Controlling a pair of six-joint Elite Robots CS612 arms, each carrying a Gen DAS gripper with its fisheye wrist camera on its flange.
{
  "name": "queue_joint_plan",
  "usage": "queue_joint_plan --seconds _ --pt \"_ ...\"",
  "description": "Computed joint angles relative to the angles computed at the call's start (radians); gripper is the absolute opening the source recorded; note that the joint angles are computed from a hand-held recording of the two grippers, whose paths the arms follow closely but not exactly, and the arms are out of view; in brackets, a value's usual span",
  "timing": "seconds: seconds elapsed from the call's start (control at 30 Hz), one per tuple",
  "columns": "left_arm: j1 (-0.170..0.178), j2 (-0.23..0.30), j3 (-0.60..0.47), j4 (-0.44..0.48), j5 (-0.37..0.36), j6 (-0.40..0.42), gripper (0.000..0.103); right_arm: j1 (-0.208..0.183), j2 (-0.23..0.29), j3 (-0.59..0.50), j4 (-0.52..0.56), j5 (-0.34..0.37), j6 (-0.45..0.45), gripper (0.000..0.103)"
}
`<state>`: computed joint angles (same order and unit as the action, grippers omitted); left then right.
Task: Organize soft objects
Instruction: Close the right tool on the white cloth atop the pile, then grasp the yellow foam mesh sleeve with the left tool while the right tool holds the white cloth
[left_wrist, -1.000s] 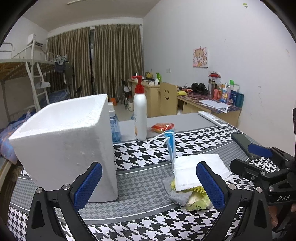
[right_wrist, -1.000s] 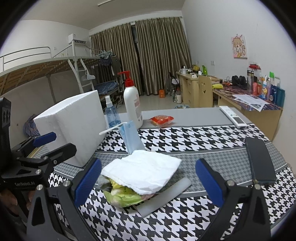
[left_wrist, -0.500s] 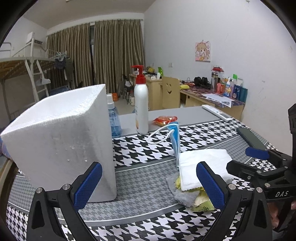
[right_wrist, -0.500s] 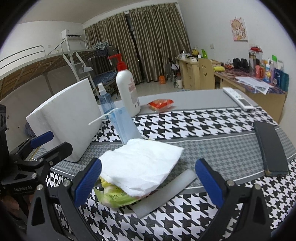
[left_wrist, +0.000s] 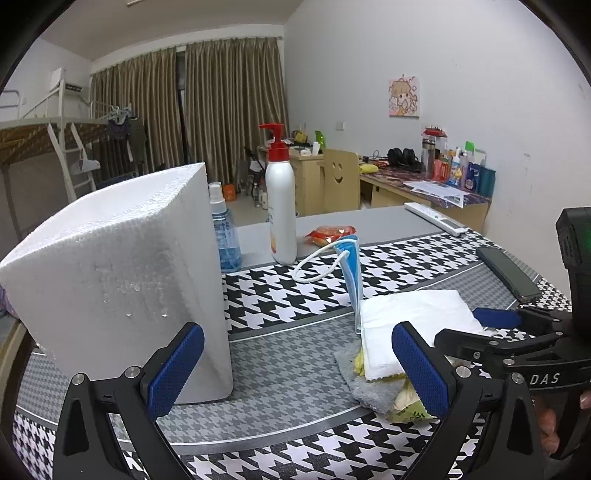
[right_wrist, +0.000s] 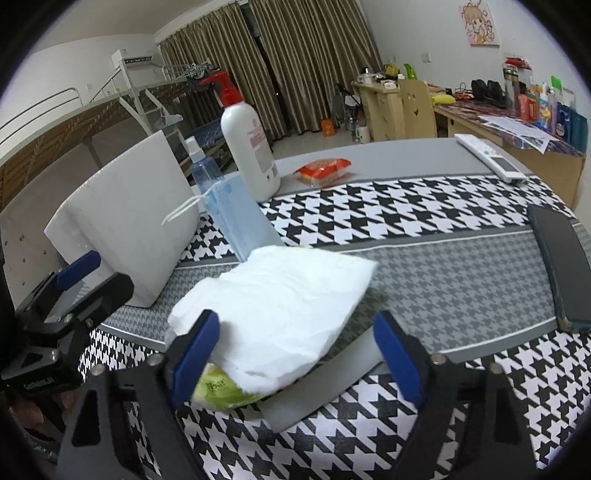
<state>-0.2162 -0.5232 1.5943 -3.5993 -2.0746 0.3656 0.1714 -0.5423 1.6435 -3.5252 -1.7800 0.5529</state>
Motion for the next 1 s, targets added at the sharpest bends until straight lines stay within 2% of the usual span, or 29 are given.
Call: queue_joint_plan --seconds 0.07,0.17,0.27,0.33,0.5,0.57,0.63,0.73,1.0 --pt "-0.003 0.001 0.004 -0.015 0.007 0.007 0.102 -0.001 -0.001 0.001 0.005 0.008 0.003 0.082" --pt "-0.003 -0.001 0.004 0.008 -0.007 0.010 0.102 -0.004 -0.001 -0.001 0.015 0.022 0.001 0.073" --pt "-0.003 -0.002 0.004 0.011 -0.004 0.007 0.102 -0.007 0.000 0.000 0.014 0.033 0.009 0.061" --pt "-0.004 -0.002 0.006 0.009 0.000 0.007 0.102 -0.008 -0.002 0.004 0.014 0.037 0.013 0.045" --pt "-0.007 -0.004 0.012 0.010 0.004 0.012 0.102 -0.007 -0.008 0.021 -0.029 0.027 0.022 0.024" --pt "-0.008 -0.006 0.016 0.008 0.002 0.017 0.102 -0.005 -0.010 0.027 -0.049 0.016 0.020 0.023" --pt "-0.008 -0.007 0.019 0.008 -0.001 0.021 0.102 -0.004 -0.012 0.036 -0.074 0.005 0.020 0.011" --pt "-0.009 -0.009 0.023 0.011 -0.001 0.025 0.102 -0.004 -0.017 0.049 -0.102 -0.001 0.021 0.007" --pt "-0.013 -0.018 0.031 0.050 -0.027 0.040 0.102 0.001 -0.028 0.081 -0.166 -0.052 0.014 0.007"
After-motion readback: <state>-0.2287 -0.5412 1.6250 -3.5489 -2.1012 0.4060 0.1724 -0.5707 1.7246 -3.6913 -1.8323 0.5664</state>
